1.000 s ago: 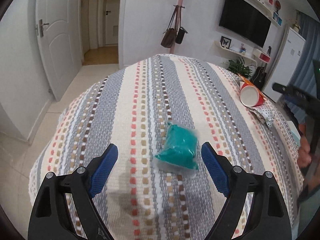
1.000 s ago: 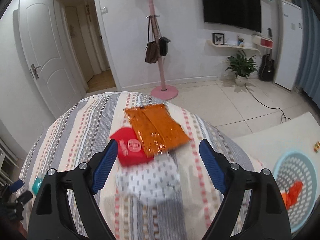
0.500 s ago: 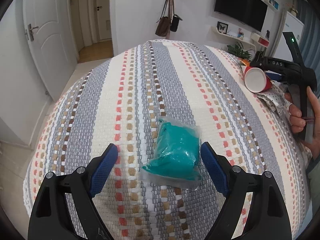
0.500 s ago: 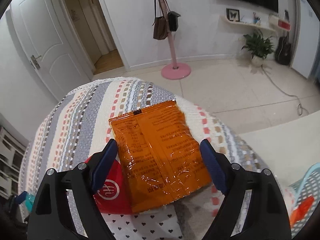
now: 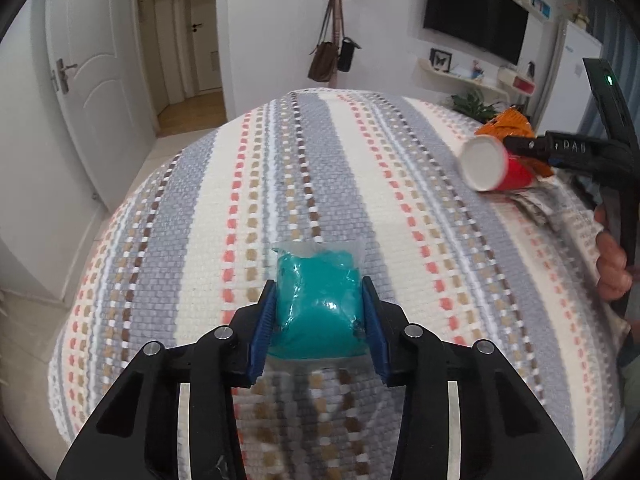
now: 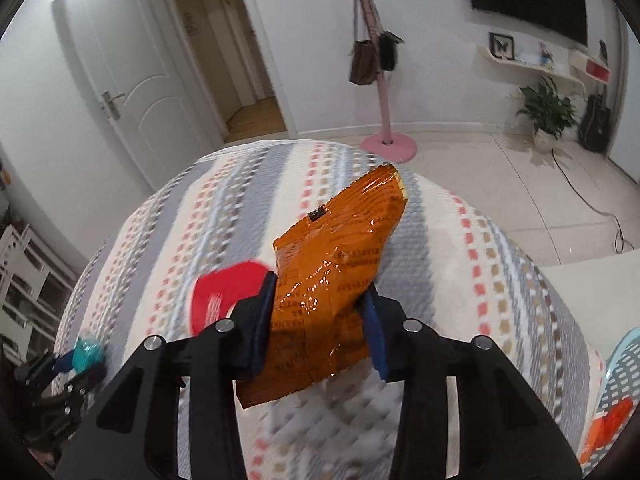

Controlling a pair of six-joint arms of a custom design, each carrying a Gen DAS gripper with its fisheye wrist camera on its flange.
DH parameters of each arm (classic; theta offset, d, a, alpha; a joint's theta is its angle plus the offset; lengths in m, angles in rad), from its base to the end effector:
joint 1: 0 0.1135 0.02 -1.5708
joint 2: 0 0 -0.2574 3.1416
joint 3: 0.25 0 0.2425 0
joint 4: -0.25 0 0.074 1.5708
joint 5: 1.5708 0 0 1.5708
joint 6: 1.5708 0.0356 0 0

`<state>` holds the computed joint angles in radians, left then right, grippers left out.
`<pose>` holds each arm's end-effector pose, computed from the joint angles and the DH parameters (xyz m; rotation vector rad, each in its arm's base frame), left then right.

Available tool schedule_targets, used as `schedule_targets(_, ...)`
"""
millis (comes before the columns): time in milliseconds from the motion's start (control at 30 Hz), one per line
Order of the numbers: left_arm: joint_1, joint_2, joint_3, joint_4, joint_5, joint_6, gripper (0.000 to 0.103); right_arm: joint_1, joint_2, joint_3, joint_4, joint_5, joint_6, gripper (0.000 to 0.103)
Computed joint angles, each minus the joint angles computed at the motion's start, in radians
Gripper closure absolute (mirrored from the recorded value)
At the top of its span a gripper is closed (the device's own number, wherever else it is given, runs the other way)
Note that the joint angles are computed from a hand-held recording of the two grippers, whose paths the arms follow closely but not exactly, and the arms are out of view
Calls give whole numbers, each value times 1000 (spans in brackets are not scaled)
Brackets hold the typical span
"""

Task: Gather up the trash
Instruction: 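Grasp the orange snack packet with the right tool while the left tool grasps the teal packet, then carry snack packet and teal packet to the blue basket and release both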

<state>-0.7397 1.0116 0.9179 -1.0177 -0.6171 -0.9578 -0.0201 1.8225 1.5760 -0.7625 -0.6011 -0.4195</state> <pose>0.1385 -0.0985 0.2771 -0.4364 2.3521 0.0839 0.3820 0.0125 0.2762 -0.6898 2.3209 0.5777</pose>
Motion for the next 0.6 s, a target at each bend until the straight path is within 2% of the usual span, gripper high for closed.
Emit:
schedule_targets(133, -36, -40, -4, 60, 9, 10, 64, -21, -107, -96, 18, -37, -32, 67)
schedule_targets(367, -199, 12, 134, 73, -129, 50, 64, -141, -288, -157, -12, -142, -78, 67)
schedule_targets(500, -223, 93, 240, 148, -149, 149, 64, -250, -343, -137, -39, -193, -122, 67)
schedule_targets(600, -217, 198, 348, 222, -118, 242, 64, -356, -352, -96, -64, -235, -164, 67)
